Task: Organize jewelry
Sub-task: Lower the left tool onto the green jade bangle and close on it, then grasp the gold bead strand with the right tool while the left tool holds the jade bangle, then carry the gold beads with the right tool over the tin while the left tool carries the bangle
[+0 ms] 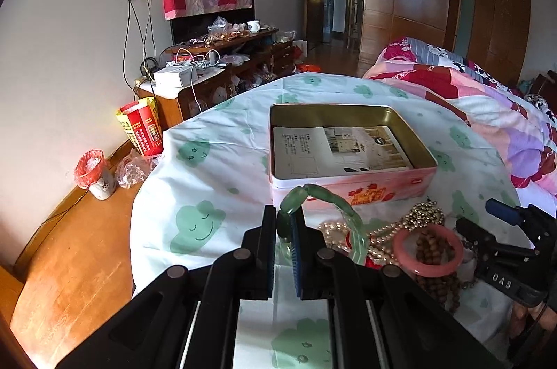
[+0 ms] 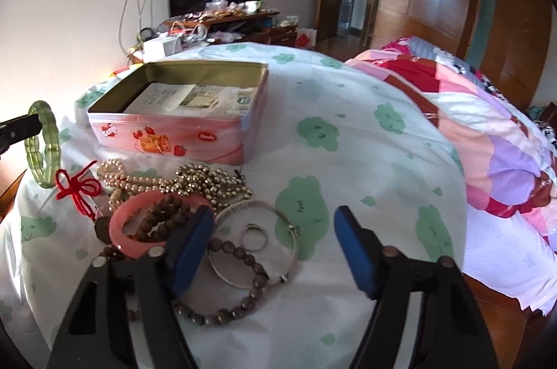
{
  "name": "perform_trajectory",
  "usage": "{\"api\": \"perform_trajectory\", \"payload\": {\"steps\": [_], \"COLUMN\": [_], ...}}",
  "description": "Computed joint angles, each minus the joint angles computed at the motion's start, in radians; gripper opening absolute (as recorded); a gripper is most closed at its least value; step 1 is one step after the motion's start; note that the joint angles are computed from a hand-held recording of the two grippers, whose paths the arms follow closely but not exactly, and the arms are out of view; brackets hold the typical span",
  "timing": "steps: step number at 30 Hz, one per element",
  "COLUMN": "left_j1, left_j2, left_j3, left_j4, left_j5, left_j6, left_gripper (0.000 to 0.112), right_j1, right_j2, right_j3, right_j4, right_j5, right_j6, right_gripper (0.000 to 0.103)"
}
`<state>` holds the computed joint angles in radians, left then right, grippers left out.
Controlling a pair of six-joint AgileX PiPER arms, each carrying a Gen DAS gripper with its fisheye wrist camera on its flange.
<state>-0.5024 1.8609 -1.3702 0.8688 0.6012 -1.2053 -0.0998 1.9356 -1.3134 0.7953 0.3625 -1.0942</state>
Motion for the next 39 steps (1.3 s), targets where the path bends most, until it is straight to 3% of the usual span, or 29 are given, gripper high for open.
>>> {"api": "perform_trajectory", "payload": {"steps": [4, 11, 17, 18, 21, 24, 26, 27, 32, 39], "left_j1": [0.02, 0.02, 0.019, 0.021, 0.024, 0.024, 0.024, 0.014, -0.045, -0.058], "left_j2": [0.018, 0.059, 0.059, 0.056, 0.035, 0.001, -0.057, -0.068, -0.058, -0.081], "left_j3": [-0.031, -0.069, -0.053, -0.05, -0.027, 0.005, 0.057, 0.062, 0.026, 0.029], "left_j4": [0.0, 0.01, -0.002, -0.008, -0.024, -0.026, -0.007, 0.017, 0.124, 0.204], "left_j5": [-0.007, 0.014, -0.012, -0.021, -0.05, -0.073, -0.146, -0.147, -0.037, 0.005], "left_j6": [-0.006, -0.02, -0.004, 0.0, 0.006, -0.013, -0.046, -0.06, -0.118, -0.173], "left_gripper": [0.007, 0.007, 0.007, 0.007, 0.007, 0.007, 0.007, 0.007, 0.007, 0.007], "right_j1": [0.006, 0.079, 0.111, 0.113, 0.105, 0.095, 0.09, 0.084, 0.075, 0.053], "right_j2": [0.043, 0.087, 0.146, 0.142, 0.134, 0.112, 0.112, 0.103, 0.08, 0.024], "right_j3": [-0.082, -0.181, -0.262, -0.258, -0.251, -0.214, -0.21, -0.196, -0.168, -0.131], "right_j4": [-0.026, -0.133, -0.292, -0.303, -0.278, -0.225, -0.193, -0.162, -0.092, -0.009], "right_j5": [0.072, 0.123, 0.206, 0.204, 0.217, 0.203, 0.195, 0.187, 0.162, 0.148], "right_j6": [0.045, 0.14, 0.266, 0.275, 0.249, 0.192, 0.166, 0.138, 0.073, -0.013], "right_gripper": [0.061, 0.06, 0.04, 0.032, 0.02, 0.017, 0.017, 0.017, 0.016, 0.015]}}
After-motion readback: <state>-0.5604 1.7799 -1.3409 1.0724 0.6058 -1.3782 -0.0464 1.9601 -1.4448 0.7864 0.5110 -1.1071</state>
